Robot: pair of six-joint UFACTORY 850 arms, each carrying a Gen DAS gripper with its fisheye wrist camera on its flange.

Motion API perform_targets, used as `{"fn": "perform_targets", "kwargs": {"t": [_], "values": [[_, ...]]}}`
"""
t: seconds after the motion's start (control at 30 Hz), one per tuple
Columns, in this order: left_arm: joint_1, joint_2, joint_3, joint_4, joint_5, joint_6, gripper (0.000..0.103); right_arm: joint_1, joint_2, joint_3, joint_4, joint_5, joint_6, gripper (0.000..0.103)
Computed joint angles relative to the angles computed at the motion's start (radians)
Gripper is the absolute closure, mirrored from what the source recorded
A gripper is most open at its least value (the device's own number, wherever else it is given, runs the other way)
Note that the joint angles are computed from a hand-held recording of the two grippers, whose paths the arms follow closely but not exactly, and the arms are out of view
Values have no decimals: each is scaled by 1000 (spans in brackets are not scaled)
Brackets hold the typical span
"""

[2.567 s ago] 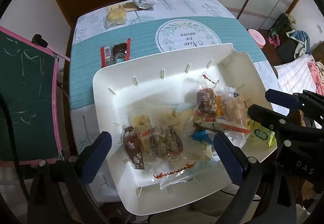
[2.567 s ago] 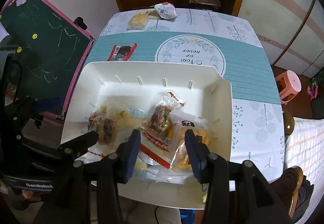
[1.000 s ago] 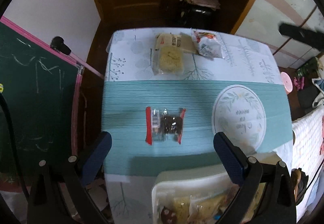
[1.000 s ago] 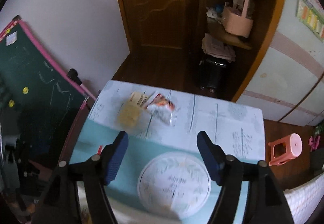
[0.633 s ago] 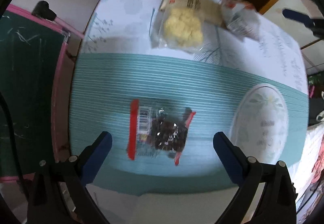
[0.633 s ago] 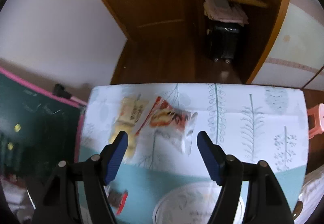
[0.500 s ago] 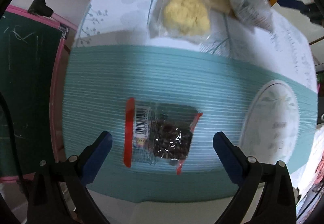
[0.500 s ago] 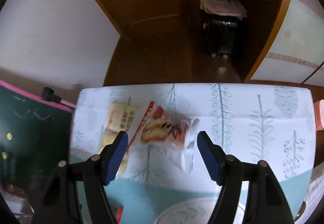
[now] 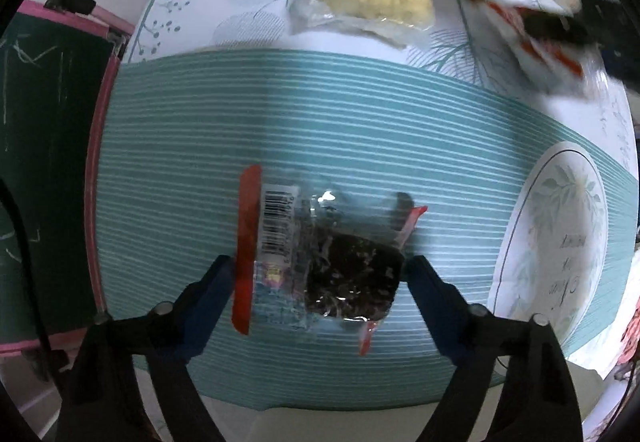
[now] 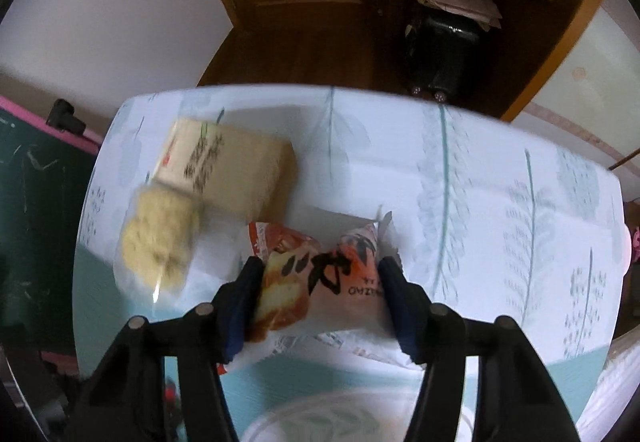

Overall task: Organize snacks
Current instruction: 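Grasp the red-printed chip bag with right gripper while left grasps the foil-wrapped candy, then carry the chip bag and foil candy into the white tray and release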

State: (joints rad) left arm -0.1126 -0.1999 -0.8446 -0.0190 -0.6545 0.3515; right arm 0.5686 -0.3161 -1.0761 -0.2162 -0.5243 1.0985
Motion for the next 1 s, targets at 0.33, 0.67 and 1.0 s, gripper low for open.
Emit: {"fn": "perform_targets", "kwargs": {"t": [0.33,0.67,1.0], "values": [[-23,85,53,-10,53,88,59,107,224,223,18,71,168,47],[54,338,91,-220,-61,383,60,290,409,248,-264,-51,574,47],[273,584,61,-409,-350,749,59,561,469,151,-441,-294,894,46]]}}
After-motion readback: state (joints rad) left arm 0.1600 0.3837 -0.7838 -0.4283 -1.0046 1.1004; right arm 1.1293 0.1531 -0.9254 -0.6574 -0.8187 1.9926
